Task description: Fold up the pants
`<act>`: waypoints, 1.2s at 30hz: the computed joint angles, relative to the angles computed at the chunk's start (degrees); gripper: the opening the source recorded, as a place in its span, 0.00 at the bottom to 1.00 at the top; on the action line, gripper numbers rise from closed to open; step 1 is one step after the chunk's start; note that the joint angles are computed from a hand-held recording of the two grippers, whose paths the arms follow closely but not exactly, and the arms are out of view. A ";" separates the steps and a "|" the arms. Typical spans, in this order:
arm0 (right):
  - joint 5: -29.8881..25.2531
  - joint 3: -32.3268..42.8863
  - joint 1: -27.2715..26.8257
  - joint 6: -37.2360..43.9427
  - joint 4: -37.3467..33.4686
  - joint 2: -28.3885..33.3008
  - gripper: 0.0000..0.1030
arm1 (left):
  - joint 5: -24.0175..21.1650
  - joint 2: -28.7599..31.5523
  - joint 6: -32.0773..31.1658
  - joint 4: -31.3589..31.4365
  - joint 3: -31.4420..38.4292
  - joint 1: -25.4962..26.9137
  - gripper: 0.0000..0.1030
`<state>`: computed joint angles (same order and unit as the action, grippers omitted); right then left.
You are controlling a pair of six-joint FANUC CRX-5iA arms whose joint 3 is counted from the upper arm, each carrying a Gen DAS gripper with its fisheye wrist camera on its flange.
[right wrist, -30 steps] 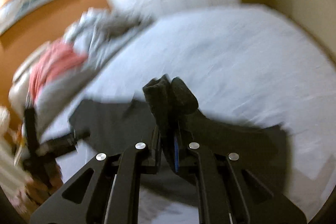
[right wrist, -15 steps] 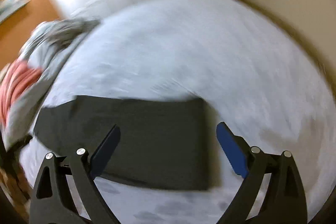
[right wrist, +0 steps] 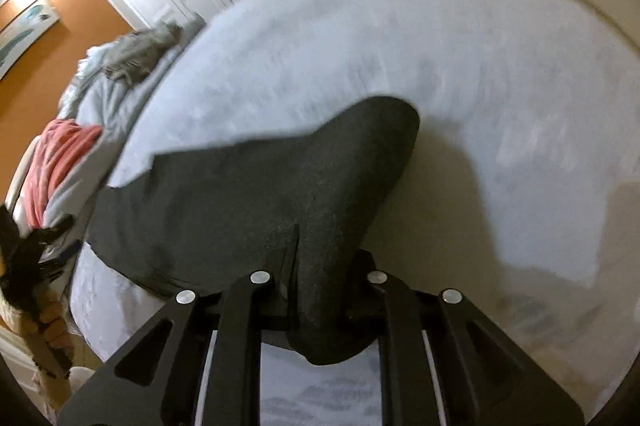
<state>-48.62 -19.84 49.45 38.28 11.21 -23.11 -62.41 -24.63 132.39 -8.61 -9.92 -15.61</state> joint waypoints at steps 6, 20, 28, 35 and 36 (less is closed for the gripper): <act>-5.48 -3.13 3.17 -4.06 10.20 -7.00 0.11 | -2.90 1.14 -1.56 -1.09 0.90 -0.53 0.83; -14.80 -4.93 12.76 -8.30 23.04 -6.25 0.76 | -5.68 5.89 0.98 -6.88 4.61 -8.12 0.83; -13.77 3.94 17.52 -0.38 19.09 12.91 0.54 | -6.13 5.25 -1.10 -6.43 3.93 -7.90 0.83; -9.19 4.64 11.61 -6.66 17.23 9.36 0.11 | -6.05 -0.56 -7.94 -1.59 0.22 -1.35 0.83; -6.73 3.29 11.85 -10.57 21.21 6.81 0.11 | -5.97 -1.49 -8.47 -1.00 -0.39 -0.37 0.83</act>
<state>-55.35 -16.55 61.30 27.71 32.41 -16.30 -68.38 -26.13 123.92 -9.61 -10.30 -15.98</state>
